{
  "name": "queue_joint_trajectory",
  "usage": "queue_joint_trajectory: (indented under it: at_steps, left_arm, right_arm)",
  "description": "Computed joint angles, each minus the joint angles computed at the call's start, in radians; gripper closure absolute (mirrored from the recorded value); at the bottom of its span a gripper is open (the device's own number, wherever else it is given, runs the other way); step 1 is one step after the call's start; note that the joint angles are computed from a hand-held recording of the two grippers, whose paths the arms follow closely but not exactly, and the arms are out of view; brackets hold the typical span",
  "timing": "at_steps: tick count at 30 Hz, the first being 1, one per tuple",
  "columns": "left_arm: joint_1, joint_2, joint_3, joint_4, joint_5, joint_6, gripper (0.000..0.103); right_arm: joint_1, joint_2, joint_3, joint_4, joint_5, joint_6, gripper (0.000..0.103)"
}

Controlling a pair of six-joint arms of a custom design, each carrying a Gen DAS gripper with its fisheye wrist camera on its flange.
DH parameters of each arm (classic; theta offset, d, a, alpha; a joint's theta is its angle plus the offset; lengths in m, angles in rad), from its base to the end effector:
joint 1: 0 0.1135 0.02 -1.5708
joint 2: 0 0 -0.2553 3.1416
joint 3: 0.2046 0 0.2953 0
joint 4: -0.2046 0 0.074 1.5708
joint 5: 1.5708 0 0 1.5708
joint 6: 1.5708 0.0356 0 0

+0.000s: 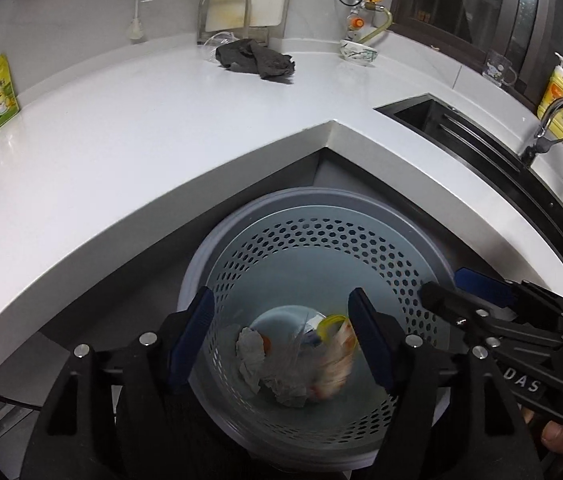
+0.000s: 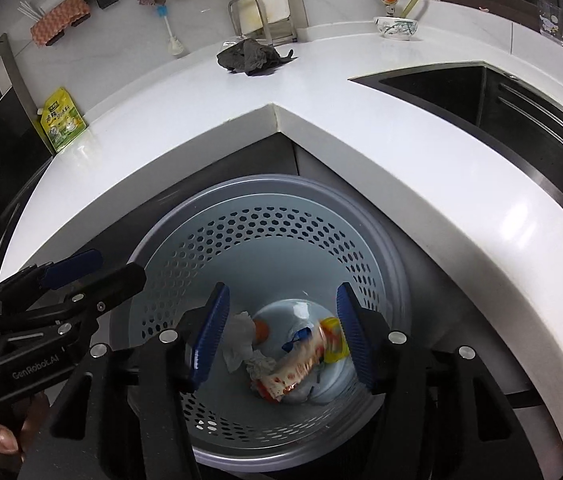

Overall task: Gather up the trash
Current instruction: 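Open both tools to drop the receipt and wrapper into the bin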

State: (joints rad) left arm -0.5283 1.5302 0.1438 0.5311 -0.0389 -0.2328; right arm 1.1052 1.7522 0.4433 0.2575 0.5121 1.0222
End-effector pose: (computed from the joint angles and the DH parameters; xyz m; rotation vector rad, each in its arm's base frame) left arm 0.1678 -0.0963 0.0126 0.3427 2.4232 -0.2956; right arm 0.1283 0.2165 0.0097 0.0684 2.4448 0.2565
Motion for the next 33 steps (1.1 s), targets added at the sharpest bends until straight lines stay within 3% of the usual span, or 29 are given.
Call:
queue_joint_trajectory:
  at_steps: [25, 33]
  left_arm:
    - [0.038, -0.097, -0.004, -0.090, -0.039, 0.004, 0.028]
    - [0.111, -0.109, 0.013, -0.119, -0.002, 0.030, 0.025]
  right_arm:
    - [-0.036, -0.033, -0.036, 0.086, -0.032, -0.046, 0.049]
    - [-0.068, -0.012, 0.013, 0.019, -0.037, -0.049, 0.045]
